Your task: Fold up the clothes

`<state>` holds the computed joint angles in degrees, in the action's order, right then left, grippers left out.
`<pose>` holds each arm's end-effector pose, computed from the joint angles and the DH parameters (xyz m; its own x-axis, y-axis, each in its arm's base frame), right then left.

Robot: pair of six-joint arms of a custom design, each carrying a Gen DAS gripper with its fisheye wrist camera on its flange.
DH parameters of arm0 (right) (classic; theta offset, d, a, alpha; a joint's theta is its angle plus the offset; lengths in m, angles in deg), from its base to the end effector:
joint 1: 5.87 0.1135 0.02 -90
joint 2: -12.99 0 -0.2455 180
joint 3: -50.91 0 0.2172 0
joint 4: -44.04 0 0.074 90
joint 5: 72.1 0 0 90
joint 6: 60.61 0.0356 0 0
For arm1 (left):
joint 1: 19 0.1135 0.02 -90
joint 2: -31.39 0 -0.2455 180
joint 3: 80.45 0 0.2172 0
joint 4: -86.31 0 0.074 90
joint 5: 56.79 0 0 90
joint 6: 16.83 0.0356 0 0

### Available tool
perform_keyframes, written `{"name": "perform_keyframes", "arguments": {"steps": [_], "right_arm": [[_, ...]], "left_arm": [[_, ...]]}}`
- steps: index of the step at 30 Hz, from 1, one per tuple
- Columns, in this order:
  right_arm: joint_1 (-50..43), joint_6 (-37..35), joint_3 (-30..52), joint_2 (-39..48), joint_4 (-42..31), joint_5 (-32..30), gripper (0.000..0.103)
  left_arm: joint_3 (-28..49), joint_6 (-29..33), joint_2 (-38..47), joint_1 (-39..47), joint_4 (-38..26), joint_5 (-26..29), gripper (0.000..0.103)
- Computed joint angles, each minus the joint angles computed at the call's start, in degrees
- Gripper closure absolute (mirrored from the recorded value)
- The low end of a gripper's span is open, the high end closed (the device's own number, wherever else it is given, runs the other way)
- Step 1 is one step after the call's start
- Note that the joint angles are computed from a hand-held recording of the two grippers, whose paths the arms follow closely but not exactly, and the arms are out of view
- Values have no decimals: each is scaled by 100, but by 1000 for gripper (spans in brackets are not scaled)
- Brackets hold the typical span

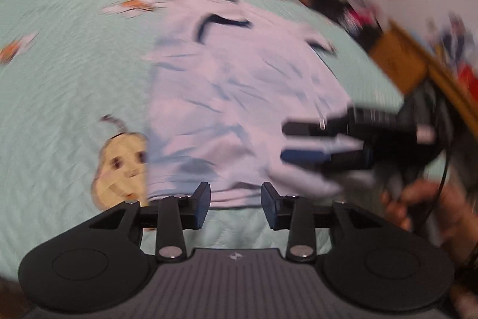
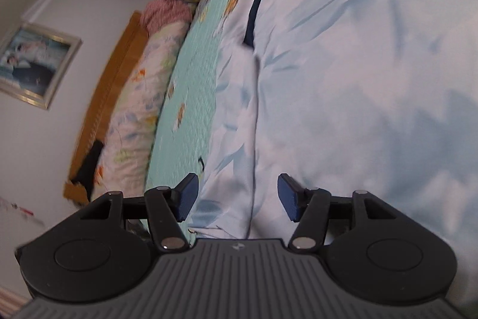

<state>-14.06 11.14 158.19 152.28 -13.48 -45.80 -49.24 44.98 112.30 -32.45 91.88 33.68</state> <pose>0.3916 -0.0241 0.0687 -0.9575 -0.0024 -0.2885 -0.2569 0.4621 0.8488 0.1948 -0.0469 0.1140 -0.7094 -0.3160 -0.6299 -0.1099 0.9325 -0.3441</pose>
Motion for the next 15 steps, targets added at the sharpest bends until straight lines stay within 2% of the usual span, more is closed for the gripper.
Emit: {"name": "perform_keyframes", "arguments": {"steps": [3, 6, 7, 11, 15], "right_arm": [[260, -4, -257, -323, 224, 349, 43], [340, -4, -580, -580, 352, 632, 45], [369, -2, -685, -665, 393, 727, 48], [479, 134, -886, -830, 457, 988, 51], [594, 410, -1068, -945, 716, 1184, 51]], "left_arm": [[-32, -132, 27, 71, -22, -324, 64], [-26, -126, 109, 289, 129, -260, 63], [18, -98, 169, 314, 173, -296, 63], [111, 63, 486, 704, 576, -18, 63], [143, 22, 835, 903, 1236, 361, 63]]}}
